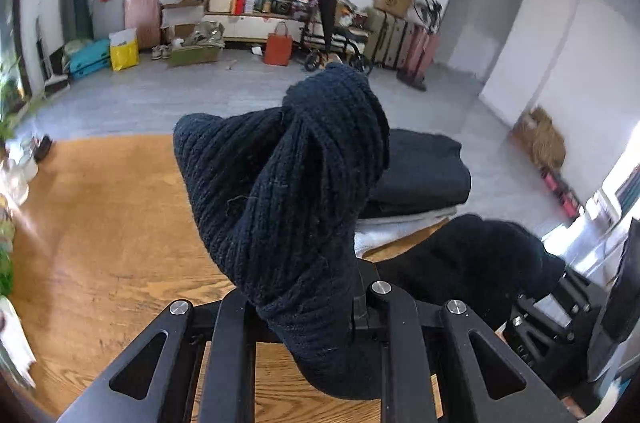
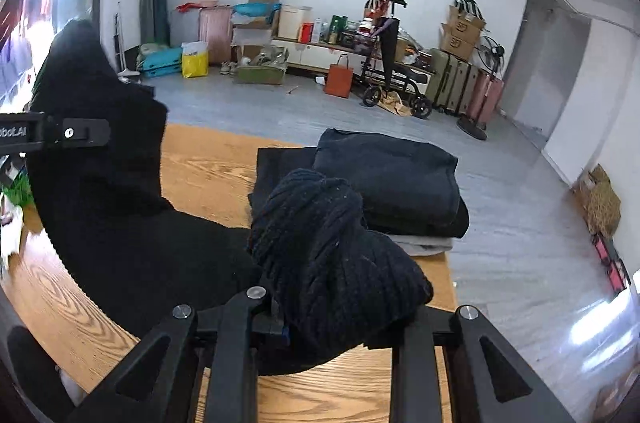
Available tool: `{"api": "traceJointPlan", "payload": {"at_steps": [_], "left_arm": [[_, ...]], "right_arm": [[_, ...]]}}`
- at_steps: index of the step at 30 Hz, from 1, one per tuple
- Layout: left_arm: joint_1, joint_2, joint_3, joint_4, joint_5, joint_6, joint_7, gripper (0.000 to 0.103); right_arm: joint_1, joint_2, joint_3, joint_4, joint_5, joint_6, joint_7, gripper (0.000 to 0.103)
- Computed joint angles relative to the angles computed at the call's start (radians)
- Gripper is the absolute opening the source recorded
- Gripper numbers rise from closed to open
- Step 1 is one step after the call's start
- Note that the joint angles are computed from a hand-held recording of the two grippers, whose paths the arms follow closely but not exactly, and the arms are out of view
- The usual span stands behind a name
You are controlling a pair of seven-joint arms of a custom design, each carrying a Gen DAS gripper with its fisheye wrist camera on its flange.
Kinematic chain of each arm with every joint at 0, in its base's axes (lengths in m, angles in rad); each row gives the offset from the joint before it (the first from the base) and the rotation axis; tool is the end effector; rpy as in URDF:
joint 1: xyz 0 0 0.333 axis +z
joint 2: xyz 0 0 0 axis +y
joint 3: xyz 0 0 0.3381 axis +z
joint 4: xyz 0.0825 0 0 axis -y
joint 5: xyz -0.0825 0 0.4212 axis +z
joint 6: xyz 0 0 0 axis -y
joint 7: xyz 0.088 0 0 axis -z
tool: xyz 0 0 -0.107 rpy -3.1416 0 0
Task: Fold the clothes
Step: 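Lift the folded sweater with both grippers and carry it to the clothes stack, then lower the sweater onto the stack and open both grippers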
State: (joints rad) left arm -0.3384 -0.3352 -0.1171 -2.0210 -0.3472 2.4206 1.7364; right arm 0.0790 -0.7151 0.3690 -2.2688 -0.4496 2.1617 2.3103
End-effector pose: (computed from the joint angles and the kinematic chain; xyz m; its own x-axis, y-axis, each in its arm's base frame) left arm 0.4730 -0.2449 0.6915 -0.4987 -0.8450 0.1930 -0.6927 0.2548 -0.6747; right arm 0.3559 0.2062 0.6789 -0.2368 -0.9530 0.1887 -0.6770 0.0225 -0.7356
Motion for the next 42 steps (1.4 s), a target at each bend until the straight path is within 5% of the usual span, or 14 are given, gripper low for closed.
{"api": "traceJointPlan", "payload": {"at_steps": [6, 18, 21, 28, 34, 36, 38, 40, 42], "left_arm": [[0.0, 0.095, -0.041, 0.125, 0.032, -0.073, -0.025, 0.019], [0.012, 0.246, -0.111, 0.392, 0.091, -0.155, -0.112, 0.019], [0.013, 0.274, -0.126, 0.453, 0.108, -0.093, -0.123, 0.019], [0.0, 0.433, -0.159, 0.615, 0.184, 0.055, -0.223, 0.019], [-0.003, 0.61, -0.164, 0.665, 0.277, 0.215, -0.301, 0.019], [-0.022, 0.699, -0.145, 0.707, 0.348, 0.197, -0.362, 0.019], [-0.05, 0.803, -0.119, 0.81, 0.434, 0.076, -0.408, 0.019], [-0.054, 0.876, -0.123, 0.882, 0.459, -0.044, -0.391, 0.019], [-0.037, 0.873, -0.144, 0.866, 0.451, -0.051, -0.344, 0.02]], "right_arm": [[0.003, -0.076, -0.118, -0.078, 0.093, 0.074, -0.067, 0.025], [-0.137, -0.079, -0.117, 0.012, 0.06, 0.059, -0.233, 0.025], [-0.158, -0.073, -0.12, 0.062, 0.047, 0.066, -0.271, 0.025], [-0.321, -0.026, -0.068, 0.164, -0.128, 0.143, -0.248, 0.025], [-0.405, 0.093, -0.088, 0.171, -0.226, 0.3, -0.121, 0.025], [-0.404, 0.157, -0.115, 0.15, -0.221, 0.332, -0.081, 0.025], [-0.396, 0.231, -0.148, 0.142, -0.216, 0.36, -0.048, 0.025], [-0.373, 0.304, -0.167, 0.141, -0.218, 0.29, -0.077, 0.025], [-0.342, 0.367, -0.197, 0.135, -0.205, 0.234, -0.13, 0.025]]}}
